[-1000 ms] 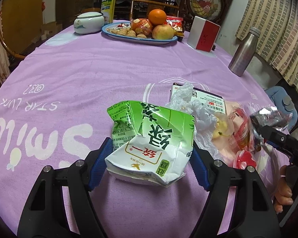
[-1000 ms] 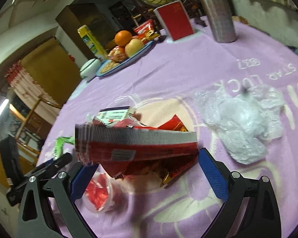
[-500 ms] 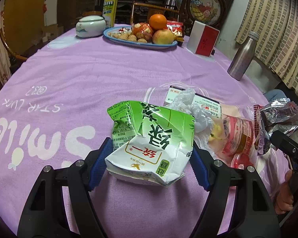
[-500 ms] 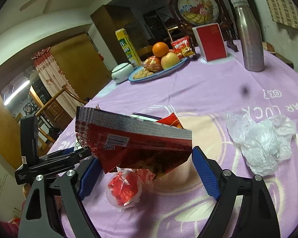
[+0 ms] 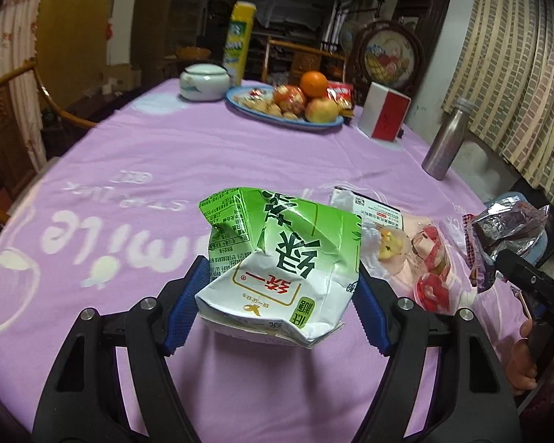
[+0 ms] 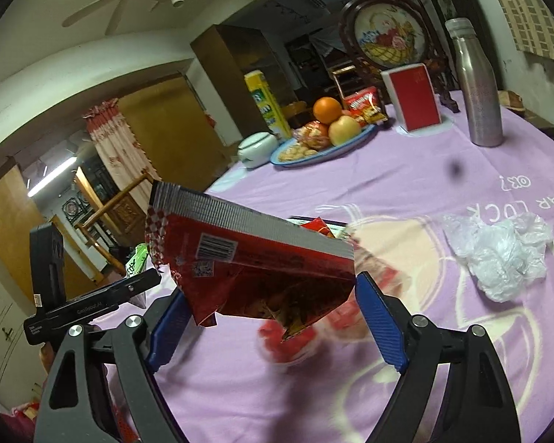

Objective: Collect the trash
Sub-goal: 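Carry the carton and chip bag to the red basket and release both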

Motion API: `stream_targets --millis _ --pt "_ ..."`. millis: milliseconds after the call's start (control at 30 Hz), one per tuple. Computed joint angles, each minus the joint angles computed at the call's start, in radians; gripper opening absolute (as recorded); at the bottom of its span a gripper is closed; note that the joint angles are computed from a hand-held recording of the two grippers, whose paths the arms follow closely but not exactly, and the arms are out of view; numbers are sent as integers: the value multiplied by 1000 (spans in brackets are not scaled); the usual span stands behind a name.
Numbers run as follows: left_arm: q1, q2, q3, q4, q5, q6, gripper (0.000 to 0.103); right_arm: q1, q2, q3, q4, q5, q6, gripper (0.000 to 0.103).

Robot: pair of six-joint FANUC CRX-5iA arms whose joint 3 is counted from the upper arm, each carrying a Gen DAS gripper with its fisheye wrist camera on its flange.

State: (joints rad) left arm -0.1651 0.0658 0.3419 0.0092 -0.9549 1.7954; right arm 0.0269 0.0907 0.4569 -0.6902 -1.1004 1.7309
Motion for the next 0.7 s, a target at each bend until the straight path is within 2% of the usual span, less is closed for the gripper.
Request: stream_targets --millis 167,400,700 --pt "13 -85 -67 -17 0 24 72 4 -46 -24 -58 -17 49 85" --pt "29 -223 -157 -101 -27 91 72 29 -95 -39 -123 -53 98 85" --pt "128 -437 -311 -149 -84 127 72 137 -137 -36 -121 -96 112 85"
